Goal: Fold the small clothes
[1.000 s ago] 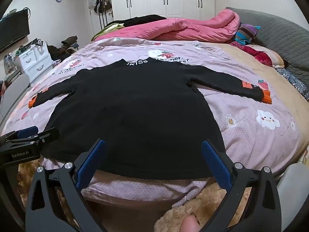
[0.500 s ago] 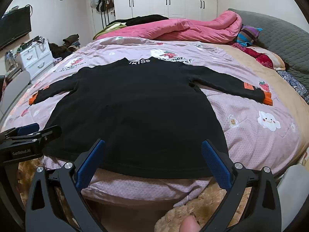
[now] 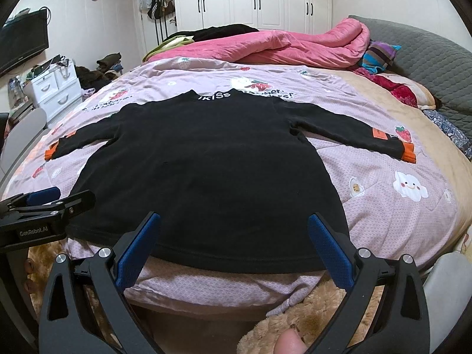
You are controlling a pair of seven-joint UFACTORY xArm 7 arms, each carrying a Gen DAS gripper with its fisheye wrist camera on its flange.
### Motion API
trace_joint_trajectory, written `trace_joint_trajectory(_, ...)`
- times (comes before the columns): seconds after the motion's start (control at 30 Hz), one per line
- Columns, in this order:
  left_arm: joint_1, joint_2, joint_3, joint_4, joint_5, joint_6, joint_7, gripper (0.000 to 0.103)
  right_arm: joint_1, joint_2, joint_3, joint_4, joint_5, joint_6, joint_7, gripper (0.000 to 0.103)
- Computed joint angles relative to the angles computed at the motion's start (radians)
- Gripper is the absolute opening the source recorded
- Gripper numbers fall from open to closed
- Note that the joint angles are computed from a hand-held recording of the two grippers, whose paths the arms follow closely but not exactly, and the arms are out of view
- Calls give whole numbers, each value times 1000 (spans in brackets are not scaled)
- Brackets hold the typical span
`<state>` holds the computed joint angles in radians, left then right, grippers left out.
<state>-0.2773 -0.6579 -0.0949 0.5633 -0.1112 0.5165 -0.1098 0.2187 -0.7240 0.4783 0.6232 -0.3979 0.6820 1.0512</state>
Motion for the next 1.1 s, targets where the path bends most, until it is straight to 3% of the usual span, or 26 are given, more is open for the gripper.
trace_joint_trajectory(1.1,-3,-10,1,1,2,6,0,95,2,4,-3,7,2,2,-1,99)
